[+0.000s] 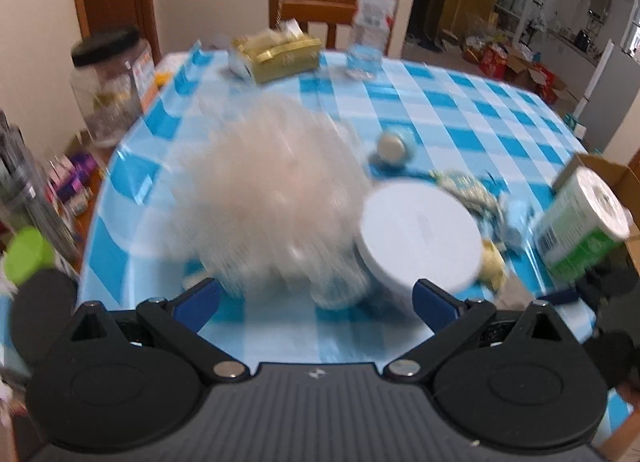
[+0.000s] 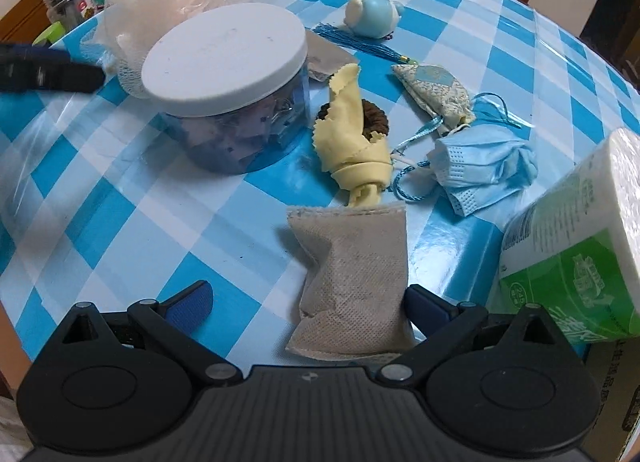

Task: Organize soft objects
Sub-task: 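Close the right tool on the beige cloth sachet while the left tool grasps the pink bath puff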

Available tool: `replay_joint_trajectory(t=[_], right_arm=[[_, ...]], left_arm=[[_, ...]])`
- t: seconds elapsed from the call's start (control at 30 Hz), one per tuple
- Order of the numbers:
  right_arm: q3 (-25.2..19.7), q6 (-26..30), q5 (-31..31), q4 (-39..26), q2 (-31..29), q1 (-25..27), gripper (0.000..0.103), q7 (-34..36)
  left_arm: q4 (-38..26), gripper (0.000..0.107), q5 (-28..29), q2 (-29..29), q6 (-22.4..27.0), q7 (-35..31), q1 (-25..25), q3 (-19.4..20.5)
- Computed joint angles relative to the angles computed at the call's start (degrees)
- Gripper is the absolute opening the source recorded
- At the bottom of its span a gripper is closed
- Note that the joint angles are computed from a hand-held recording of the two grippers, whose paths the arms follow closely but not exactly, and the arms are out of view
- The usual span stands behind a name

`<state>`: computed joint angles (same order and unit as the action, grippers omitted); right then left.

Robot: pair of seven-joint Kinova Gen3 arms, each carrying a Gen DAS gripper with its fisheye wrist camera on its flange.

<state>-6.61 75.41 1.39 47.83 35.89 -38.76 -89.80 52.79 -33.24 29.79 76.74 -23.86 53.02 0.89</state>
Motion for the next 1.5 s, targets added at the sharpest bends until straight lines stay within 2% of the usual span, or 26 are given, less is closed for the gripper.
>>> replay_joint_trajectory(t=[0.23,0.37,0.47,0.67,0.77,1.13,1.27,1.43,1.5], right_arm=[[0.2,-1.17,0.29,1.06,-0.55,-0.24,0.103,-1.03],[0.35,-2.05,1.31,1.96,-0.94,-0.82,0.103,-1.21],[0.2,-2.75,1.69,2.8,-1.38,-0.87,0.103,-1.0],[0.26,-3.71,2.82,3.96,-1.91,-1.46,0.103,-0.57],[0.23,-3.94,2.91,4.12,-1.99,-1.43,0.103,-0.79],[0.87,-4.28,3.86,4.07,-1.9,-1.84,0.103,-2.93],[0.84,-4.94,4.4,4.67,-2.4,-1.68,0.093,-3.04],[0.98,-5.1,5.08,5.17,-3.1,-1.82,0.074,-3.63],[1.25,-4.92,5.69,4.97,-3.15,-2.11,0.062,-4.16]], left_arm=[[-0.77,0.102,-2.53,0.05,-2.98,-2.39,-2.65,-1.37],[-1.82,0.102,-0.27,1.63,-3.38,-3.93,-5.45,-1.54],[1.06,0.102,2.24,0.87,-6.8,-2.31,-7.49,-1.55],[2.38,0.102,5.38,1.66,-7.86,-1.64,-10.03,-1.37],[4.37,0.102,5.95,0.96,-10.41,-0.61,-10.69,-1.44],[3.71,0.102,7.14,1.59,-10.87,-1.96,-11.23,-1.25],[4.49,0.098,6.97,1.16,-11.83,-1.95,-11.12,-1.38],[5.67,0.084,6.97,0.16,-13.05,-1.36,-11.29,-1.25],[5.63,0.081,6.71,-0.04,-12.89,-1.51,-11.17,-1.16]])
